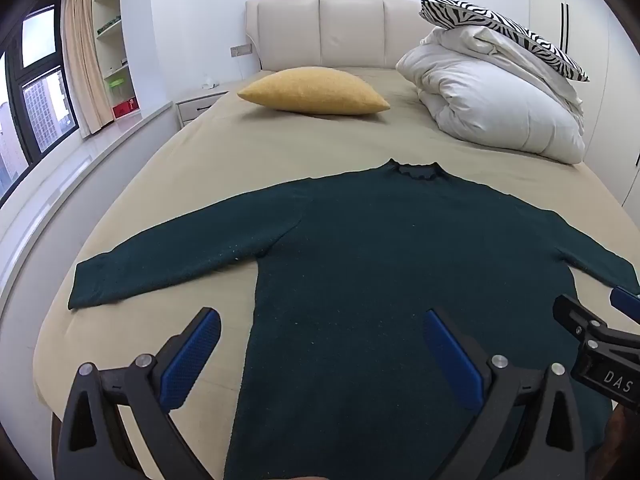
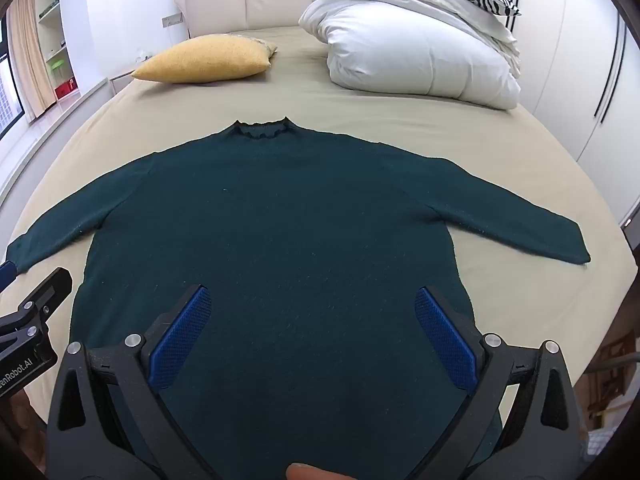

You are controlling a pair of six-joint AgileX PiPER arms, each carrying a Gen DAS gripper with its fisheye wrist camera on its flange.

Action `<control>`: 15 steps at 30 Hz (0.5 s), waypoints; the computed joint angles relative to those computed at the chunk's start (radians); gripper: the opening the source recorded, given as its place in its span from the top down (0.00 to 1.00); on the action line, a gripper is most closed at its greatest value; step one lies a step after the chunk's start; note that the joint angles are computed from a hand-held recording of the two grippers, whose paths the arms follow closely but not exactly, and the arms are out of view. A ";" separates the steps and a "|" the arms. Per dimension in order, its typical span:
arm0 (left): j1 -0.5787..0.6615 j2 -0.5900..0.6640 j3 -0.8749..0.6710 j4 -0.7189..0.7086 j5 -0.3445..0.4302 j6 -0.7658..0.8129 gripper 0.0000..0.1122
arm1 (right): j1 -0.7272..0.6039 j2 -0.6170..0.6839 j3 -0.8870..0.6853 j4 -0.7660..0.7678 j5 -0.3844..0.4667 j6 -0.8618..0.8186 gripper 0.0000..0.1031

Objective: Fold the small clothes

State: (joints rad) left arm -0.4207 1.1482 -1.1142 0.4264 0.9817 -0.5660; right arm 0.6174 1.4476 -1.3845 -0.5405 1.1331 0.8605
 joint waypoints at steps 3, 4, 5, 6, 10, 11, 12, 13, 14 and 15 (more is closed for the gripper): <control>-0.014 0.006 -0.004 0.009 0.006 -0.014 0.08 | 0.002 -0.002 0.002 -0.002 0.001 0.002 0.00; 0.012 -0.001 0.001 -0.023 -0.010 0.008 0.08 | 0.002 -0.002 0.003 -0.002 0.000 0.003 0.00; 0.011 0.000 0.000 -0.023 -0.010 0.008 0.08 | 0.002 -0.003 0.004 -0.001 0.000 0.003 0.00; 0.011 0.002 -0.001 -0.023 -0.010 0.008 0.08 | 0.002 -0.003 0.005 -0.001 -0.001 0.003 0.00; 0.003 0.015 -0.012 -0.019 -0.007 0.001 0.08 | 0.002 -0.005 0.010 0.000 -0.002 0.000 0.00; 0.002 -0.001 -0.004 -0.018 -0.009 -0.006 0.08 | 0.008 -0.005 0.003 -0.003 0.008 0.000 0.00; 0.005 -0.001 -0.001 -0.021 -0.010 -0.005 0.08 | 0.009 -0.005 0.002 -0.004 0.010 -0.001 0.00; 0.004 0.000 -0.002 -0.020 -0.010 -0.006 0.08 | 0.009 -0.006 0.001 -0.003 0.011 -0.002 0.00; 0.006 -0.001 -0.002 -0.022 -0.010 -0.003 0.08 | 0.009 -0.006 0.000 -0.002 0.012 -0.003 0.00; 0.006 -0.001 -0.002 -0.023 -0.010 -0.002 0.08 | 0.009 -0.006 0.000 -0.002 0.014 -0.004 0.00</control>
